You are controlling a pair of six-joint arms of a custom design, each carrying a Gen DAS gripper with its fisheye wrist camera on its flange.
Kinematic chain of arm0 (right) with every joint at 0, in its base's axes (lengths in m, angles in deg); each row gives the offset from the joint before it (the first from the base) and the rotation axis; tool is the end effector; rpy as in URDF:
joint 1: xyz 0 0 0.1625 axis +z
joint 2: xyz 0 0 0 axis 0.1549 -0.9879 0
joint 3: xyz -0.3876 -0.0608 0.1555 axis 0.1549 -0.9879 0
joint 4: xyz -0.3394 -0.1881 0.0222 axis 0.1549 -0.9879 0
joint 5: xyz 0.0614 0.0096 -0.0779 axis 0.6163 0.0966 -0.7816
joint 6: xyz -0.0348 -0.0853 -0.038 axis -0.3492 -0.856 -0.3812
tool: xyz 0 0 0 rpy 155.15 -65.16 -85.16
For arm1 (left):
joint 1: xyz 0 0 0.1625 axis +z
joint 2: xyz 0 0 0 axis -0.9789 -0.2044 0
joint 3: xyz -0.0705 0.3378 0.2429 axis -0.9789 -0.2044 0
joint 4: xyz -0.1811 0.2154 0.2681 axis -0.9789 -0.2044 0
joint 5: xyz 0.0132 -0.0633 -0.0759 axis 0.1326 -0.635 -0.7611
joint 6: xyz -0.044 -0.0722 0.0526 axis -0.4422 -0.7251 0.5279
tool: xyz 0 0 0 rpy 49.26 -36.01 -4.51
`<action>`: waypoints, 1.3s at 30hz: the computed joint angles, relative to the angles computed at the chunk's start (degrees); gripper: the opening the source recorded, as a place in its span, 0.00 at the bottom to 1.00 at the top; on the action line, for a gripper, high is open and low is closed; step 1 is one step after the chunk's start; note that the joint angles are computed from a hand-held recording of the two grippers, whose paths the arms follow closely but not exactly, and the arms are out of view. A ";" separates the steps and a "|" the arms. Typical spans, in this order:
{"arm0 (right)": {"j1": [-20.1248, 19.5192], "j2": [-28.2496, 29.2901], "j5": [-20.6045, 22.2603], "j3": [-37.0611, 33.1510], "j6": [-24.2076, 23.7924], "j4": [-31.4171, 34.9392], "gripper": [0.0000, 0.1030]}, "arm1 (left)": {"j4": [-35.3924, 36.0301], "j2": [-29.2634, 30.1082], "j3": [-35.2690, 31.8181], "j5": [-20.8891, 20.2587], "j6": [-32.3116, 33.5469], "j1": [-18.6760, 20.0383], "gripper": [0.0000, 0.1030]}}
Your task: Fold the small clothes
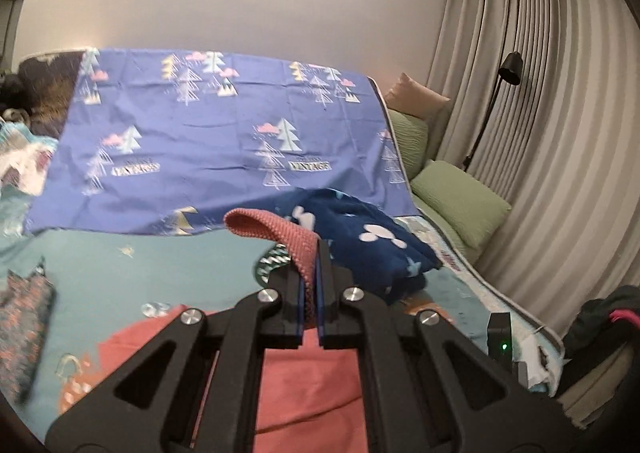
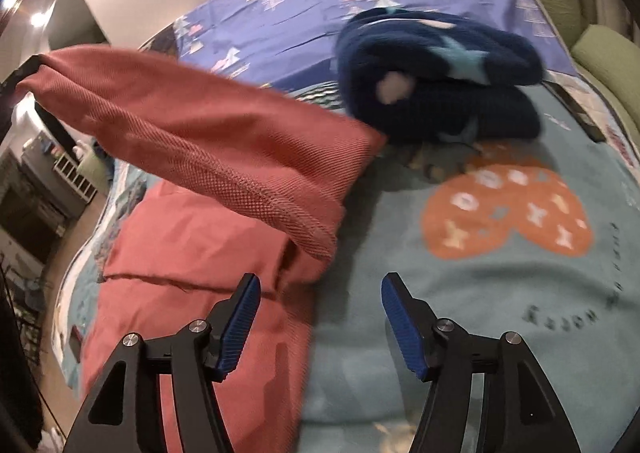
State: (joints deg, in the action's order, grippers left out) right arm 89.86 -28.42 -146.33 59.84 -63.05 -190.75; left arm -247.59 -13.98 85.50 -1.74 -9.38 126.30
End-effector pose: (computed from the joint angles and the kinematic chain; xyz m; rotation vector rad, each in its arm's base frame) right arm 0.2112 -0.7036 0.2847 0.4678 -2.6605 0.7107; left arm -0.3525 -0.6751 0.3448 0.7782 2.4356 -1.2449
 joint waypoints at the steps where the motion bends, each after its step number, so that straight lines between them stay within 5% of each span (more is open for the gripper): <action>1: 0.22 0.41 0.61 -0.43 -0.40 0.73 0.62 | -0.17 -0.08 -0.09 0.49 0.50 0.07 0.05; 10: 1.98 3.91 -4.05 -3.27 -1.57 1.53 0.62 | -4.64 -2.55 1.90 3.57 2.54 2.19 0.05; 22: 2.19 3.08 -3.47 -2.96 -0.65 3.87 0.63 | -4.51 -7.25 9.94 3.11 -0.83 7.41 0.05; 32: 1.52 2.90 -4.57 -2.35 2.61 5.42 0.63 | 5.32 -9.22 15.64 5.52 -10.23 13.58 0.05; 39: 1.50 1.54 -3.90 -1.07 2.85 5.03 0.63 | 7.58 -12.70 20.14 6.04 -17.30 16.07 0.29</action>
State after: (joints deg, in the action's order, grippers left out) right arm 91.36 -26.88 -150.23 58.77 -60.21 -185.72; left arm -240.01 -26.68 105.64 4.30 -26.68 142.38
